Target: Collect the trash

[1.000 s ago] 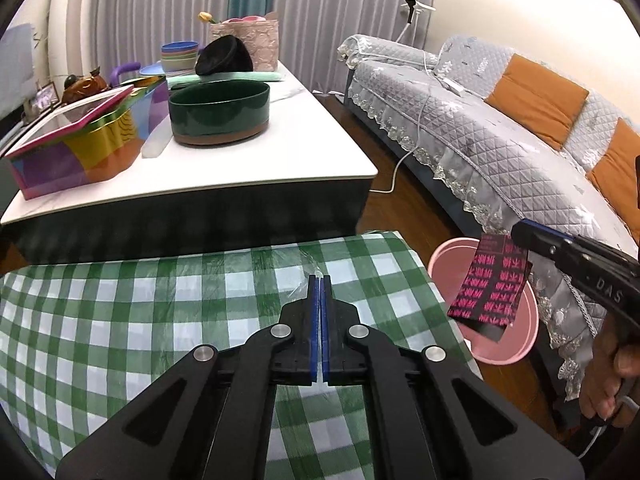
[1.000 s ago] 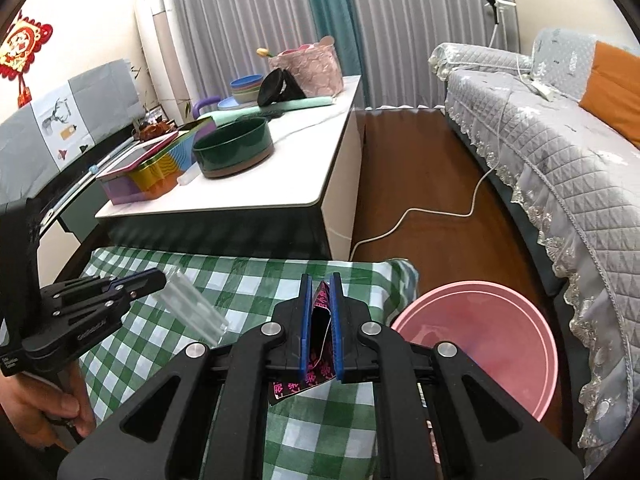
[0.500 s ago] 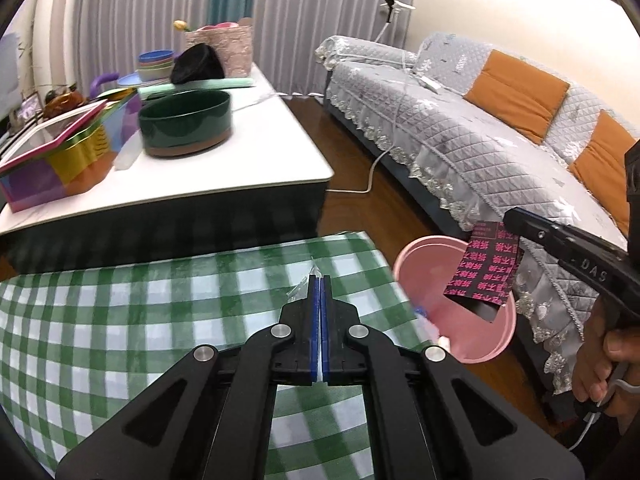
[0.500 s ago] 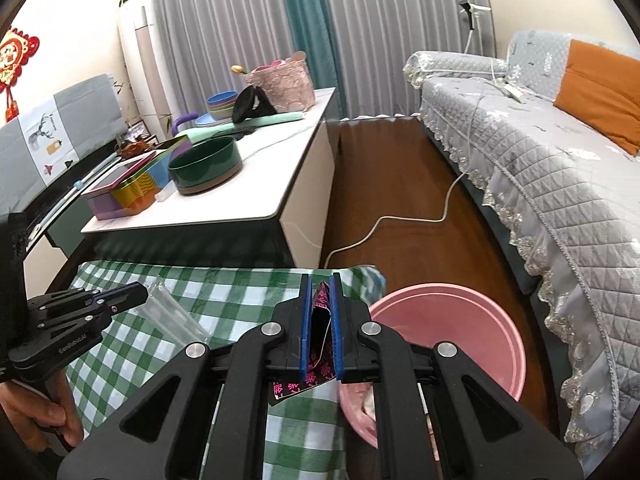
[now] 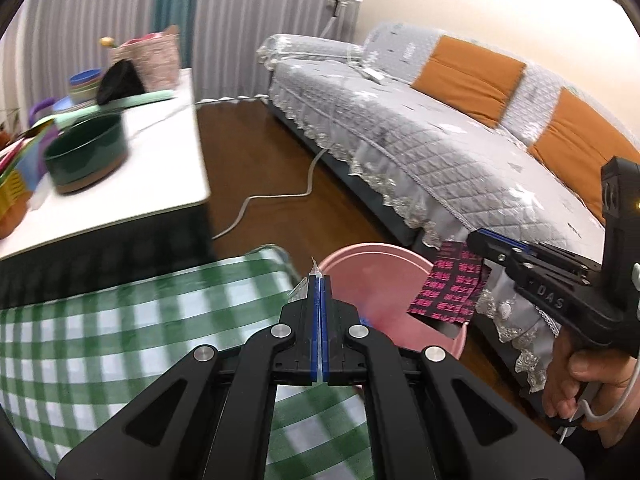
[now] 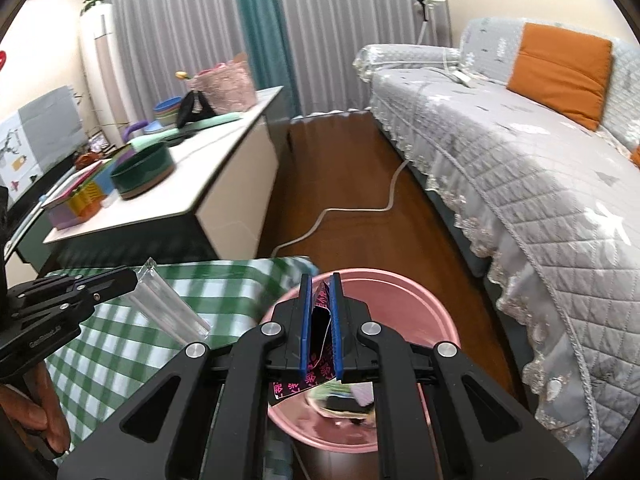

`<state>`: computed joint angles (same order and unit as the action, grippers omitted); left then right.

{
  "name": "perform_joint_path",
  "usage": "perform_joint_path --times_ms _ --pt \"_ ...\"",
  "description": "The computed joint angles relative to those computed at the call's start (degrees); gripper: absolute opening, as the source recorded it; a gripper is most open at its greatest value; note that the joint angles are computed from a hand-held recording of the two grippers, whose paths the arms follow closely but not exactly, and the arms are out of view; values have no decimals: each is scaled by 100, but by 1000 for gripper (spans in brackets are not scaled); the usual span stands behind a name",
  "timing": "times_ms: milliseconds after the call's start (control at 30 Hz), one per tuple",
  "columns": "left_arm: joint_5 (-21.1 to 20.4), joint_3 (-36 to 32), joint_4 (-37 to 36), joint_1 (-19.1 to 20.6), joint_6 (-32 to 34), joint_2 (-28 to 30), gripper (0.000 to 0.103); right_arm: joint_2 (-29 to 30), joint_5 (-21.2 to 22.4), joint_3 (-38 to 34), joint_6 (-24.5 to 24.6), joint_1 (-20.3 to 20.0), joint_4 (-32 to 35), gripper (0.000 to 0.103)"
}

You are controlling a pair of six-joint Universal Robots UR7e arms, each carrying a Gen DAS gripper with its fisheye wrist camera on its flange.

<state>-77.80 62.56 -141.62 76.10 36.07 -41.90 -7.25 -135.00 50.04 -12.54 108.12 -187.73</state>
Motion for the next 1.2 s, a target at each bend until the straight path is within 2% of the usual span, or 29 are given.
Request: perform_joint_path --times_ms 200,233,267,300,333,367,400,633,667,800,867,967,1067,1200 --pt "-117 146 17 -106 173 103 1 -106 -253 228 -82 -114 -188 12" --pt "-116 152 37 -117 192 117 2 -127 -291 264 -54 -140 -222 14" --pt "-144 161 47 -121 231 128 3 -160 -299 303 21 -164 -174 23" --pt "-172 166 60 -123 265 134 10 -206 -292 367 129 -191 -119 29" --pt "-170 176 44 -126 280 135 25 -249 -263 445 196 -210 -135 39" --pt "-155 188 -9 -126 272 130 35 -285 -238 514 251 -230 -167 44" --pt "-157 187 -44 -124 256 131 43 -289 -255 524 274 -235 -163 45" --pt "-161 172 -67 -104 104 25 46 -248 -314 420 275 -177 -182 54" --pt "-140 218 -110 -112 115 -27 51 -227 -329 370 270 -157 -181 59" --pt "-91 451 -406 -154 203 -230 62 -150 -413 176 232 -47 -285 69" --pt "-43 541 -464 -175 182 -332 66 -132 -472 95 208 51 -434 80" --pt "56 719 -522 -220 190 -552 70 -49 -601 -121 -6 251 -740 89" --pt "149 1076 -780 -254 374 -878 73 16 -711 -317 -176 451 -859 94" --pt "202 1547 -1051 -269 520 -1308 77 -22 -707 -152 -197 688 -1124 98"
